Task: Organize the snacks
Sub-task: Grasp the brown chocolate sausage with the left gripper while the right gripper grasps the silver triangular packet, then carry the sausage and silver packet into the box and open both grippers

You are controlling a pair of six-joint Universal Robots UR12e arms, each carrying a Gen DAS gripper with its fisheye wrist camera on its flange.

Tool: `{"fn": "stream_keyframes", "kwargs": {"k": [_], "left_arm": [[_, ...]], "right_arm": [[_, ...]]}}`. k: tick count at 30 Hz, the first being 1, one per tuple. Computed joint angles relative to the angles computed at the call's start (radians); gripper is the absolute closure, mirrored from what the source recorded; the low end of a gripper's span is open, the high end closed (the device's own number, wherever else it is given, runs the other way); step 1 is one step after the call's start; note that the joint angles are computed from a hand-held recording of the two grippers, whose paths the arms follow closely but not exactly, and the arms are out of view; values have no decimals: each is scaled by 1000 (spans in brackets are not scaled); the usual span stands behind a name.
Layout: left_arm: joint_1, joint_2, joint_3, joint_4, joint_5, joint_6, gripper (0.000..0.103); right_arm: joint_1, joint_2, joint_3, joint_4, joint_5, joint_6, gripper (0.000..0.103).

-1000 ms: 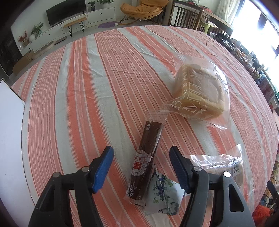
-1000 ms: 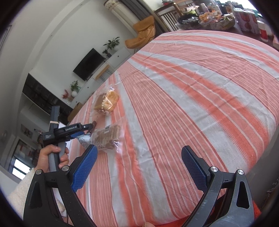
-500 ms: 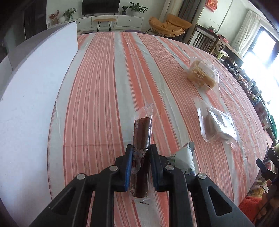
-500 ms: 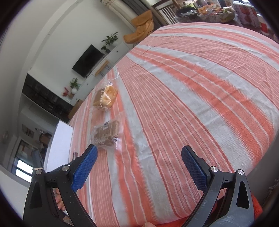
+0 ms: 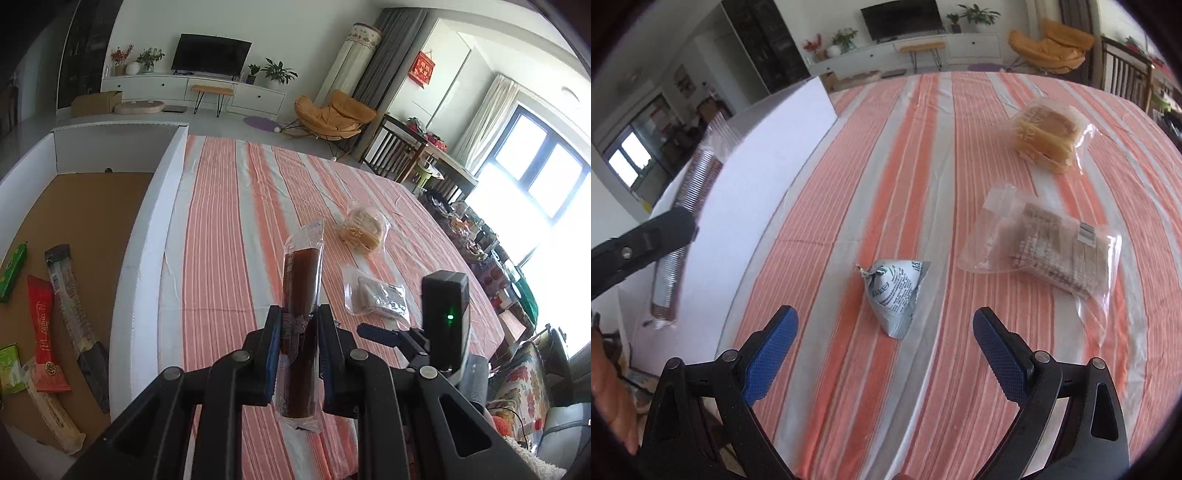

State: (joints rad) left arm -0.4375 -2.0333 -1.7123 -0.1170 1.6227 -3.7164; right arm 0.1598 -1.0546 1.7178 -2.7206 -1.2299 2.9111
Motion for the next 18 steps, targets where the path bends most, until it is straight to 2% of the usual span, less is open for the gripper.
{"fn": "stream_keyframes", "kwargs": {"k": [2,3,4,5,9,12,18], "left_arm": [[6,27,-32,28,-16,-1,85],[8,40,-47,39,-16,4,85],[10,52,-62,49,-11,10,85],[11,64,-75,57,-6,16,85],[21,105,-122,79,1,20,85],[36,133,-155,101,-23,1,85],[61,152,-172,148,-66,-36,85]], "right_arm": [[9,30,-18,-14,-32,47,10],[6,28,-3,-63,-20,70,14],[2,23,8,-80,-24,93,57],[-7,16,19,-86,-5,125,65],[-45,-14,77,-133,53,234,65],[-72,-37,112,-159,120,300,65],[-80,-100,149,-251,203,334,65]]}}
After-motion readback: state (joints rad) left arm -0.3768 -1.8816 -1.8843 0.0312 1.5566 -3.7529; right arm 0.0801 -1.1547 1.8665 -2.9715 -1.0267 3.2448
